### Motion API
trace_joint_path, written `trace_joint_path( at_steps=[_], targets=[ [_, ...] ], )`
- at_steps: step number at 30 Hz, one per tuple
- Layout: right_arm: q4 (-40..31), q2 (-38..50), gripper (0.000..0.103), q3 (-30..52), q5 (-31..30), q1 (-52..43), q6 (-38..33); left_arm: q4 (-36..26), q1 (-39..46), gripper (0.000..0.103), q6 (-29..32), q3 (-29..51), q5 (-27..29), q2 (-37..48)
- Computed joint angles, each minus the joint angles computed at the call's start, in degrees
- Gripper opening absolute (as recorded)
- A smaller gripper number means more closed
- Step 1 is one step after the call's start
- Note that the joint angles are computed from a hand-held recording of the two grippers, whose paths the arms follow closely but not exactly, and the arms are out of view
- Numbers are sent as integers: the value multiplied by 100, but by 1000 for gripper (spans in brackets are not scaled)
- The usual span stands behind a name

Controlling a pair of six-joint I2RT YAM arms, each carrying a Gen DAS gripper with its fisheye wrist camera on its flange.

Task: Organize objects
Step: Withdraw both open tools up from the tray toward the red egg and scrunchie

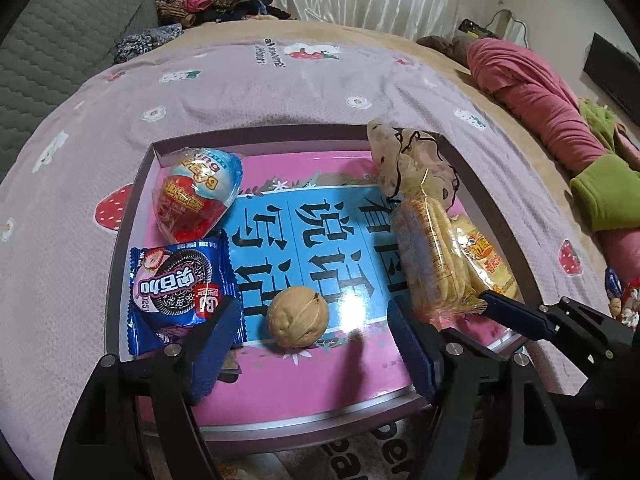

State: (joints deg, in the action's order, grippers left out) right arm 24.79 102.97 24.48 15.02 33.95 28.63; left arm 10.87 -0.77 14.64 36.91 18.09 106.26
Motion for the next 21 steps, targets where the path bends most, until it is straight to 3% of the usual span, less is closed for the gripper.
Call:
trace_joint_path(
  at_steps=[5, 15, 21],
  targets=[
    [-179, -171, 52, -14, 185, 112, -32, -144, 119, 78, 11, -6, 187, -140],
    [-421, -365, 60, -18, 433, 211, -8, -566, 412, 80, 59, 42, 746, -419],
    [-478, -504, 61, -77, 513, 213, 2, -508, 557, 81, 16, -83, 756, -710]
  ],
)
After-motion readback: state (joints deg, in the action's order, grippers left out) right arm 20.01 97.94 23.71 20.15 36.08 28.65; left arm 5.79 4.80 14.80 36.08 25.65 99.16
